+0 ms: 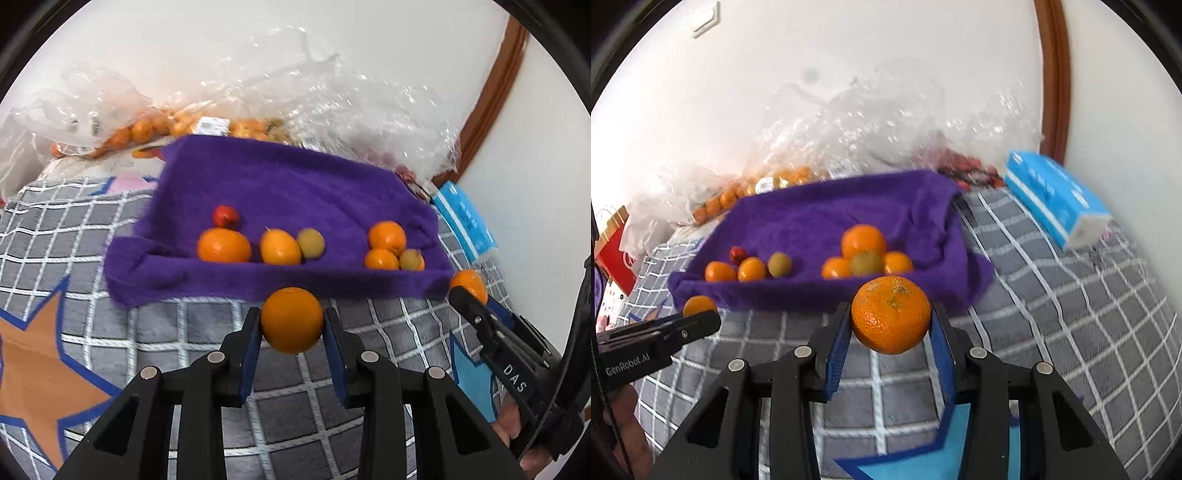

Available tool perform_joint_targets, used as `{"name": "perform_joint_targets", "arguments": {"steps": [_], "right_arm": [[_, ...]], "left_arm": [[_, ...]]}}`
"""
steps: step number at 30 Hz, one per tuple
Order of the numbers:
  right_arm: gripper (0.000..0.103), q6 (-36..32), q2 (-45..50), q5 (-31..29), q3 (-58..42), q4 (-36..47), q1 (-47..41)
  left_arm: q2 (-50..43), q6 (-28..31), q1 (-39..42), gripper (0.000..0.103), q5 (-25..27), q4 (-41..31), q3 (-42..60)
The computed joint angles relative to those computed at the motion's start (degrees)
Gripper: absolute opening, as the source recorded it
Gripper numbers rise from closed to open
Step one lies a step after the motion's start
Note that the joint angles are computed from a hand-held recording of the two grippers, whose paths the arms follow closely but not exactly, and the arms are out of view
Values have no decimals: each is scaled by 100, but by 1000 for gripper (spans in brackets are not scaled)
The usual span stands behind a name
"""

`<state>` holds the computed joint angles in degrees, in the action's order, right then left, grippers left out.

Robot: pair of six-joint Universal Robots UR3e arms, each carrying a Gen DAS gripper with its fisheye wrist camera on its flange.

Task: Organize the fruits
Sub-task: 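Carry the orange in left tool onto the towel while right tool carries its orange there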

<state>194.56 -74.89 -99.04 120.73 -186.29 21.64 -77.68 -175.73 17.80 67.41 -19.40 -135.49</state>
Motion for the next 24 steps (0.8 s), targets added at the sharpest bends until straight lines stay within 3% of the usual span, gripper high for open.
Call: {"name": "perform_joint_targets", "arguments": {"steps": [3,9,24], "right_arm": [[42,-60,99,-130,-464,314,95],[42,-37,463,-17,-1367,829,36],[42,-106,1906,364,-3587,1707,98]], "left_arm": [[116,145,310,31,-244,-325,131],[-81,266,661,31,-249,-438,539],[-1922,-380,574,32,196,249,1809]]}}
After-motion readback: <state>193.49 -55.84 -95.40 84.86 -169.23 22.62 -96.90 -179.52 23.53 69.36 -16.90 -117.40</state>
